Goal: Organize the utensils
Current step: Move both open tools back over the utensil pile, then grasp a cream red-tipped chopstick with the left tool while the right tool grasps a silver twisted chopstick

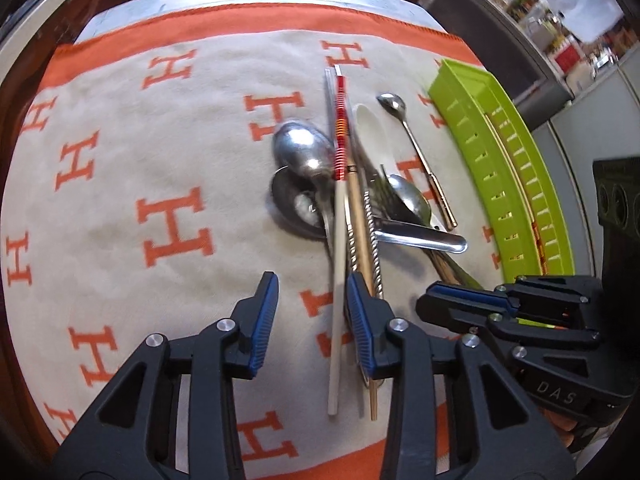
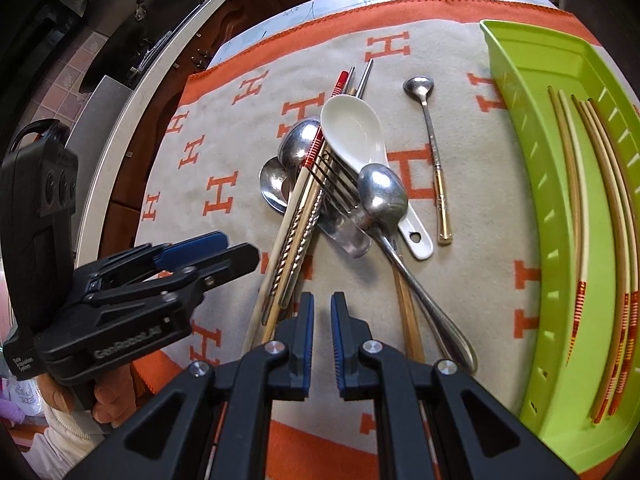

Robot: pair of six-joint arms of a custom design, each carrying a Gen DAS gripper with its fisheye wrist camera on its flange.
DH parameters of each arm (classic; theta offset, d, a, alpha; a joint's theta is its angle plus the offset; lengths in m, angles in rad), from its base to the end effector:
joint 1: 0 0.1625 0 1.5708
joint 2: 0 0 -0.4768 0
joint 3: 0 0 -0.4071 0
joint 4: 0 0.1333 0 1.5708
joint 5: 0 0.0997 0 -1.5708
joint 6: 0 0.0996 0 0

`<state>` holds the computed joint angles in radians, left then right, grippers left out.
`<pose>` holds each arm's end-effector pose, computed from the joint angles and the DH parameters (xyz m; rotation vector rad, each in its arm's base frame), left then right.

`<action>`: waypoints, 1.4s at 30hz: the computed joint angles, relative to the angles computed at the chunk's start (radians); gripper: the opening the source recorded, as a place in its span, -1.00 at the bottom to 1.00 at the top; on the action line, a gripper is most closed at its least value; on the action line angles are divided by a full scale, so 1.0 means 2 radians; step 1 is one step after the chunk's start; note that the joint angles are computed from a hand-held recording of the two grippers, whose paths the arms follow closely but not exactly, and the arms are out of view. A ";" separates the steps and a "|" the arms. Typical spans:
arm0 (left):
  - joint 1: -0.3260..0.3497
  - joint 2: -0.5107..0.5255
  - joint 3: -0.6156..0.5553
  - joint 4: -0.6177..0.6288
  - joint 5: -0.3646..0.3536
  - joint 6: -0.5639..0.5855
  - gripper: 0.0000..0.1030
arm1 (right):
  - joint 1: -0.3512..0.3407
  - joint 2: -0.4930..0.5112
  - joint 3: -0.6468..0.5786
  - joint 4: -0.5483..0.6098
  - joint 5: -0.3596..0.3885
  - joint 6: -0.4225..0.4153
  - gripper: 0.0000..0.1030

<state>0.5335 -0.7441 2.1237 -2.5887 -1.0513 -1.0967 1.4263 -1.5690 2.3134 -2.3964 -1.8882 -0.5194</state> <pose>-0.3297 -0.4069 -0.0304 0.0483 2.5591 -0.3693 0.0425 -0.4178 0.2773 0.5066 -2.7692 -0.0387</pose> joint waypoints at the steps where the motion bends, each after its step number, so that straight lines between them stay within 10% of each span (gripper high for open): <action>1: 0.001 0.005 -0.008 0.011 0.002 0.005 -0.46 | 0.000 0.002 -0.001 0.000 -0.001 0.000 -0.83; 6: 0.008 0.023 -0.039 0.064 0.007 0.018 -0.79 | -0.004 0.011 -0.005 0.000 0.000 0.001 -0.83; 22: 0.028 0.038 -0.083 0.123 0.005 0.047 -0.84 | -0.017 0.014 -0.012 0.008 0.014 -0.004 -0.83; 33: 0.020 -0.002 -0.017 0.024 -0.001 -0.024 -0.94 | -0.043 0.018 -0.030 0.043 0.077 0.015 -0.83; 42: -0.009 -0.021 0.025 -0.016 -0.013 -0.057 -0.94 | -0.053 0.040 -0.038 0.038 0.116 0.043 -0.45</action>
<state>0.5152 -0.7869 2.1742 -2.6217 -1.0771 -1.2105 1.3203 -1.4882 2.2379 -2.3200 -1.6566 -0.4341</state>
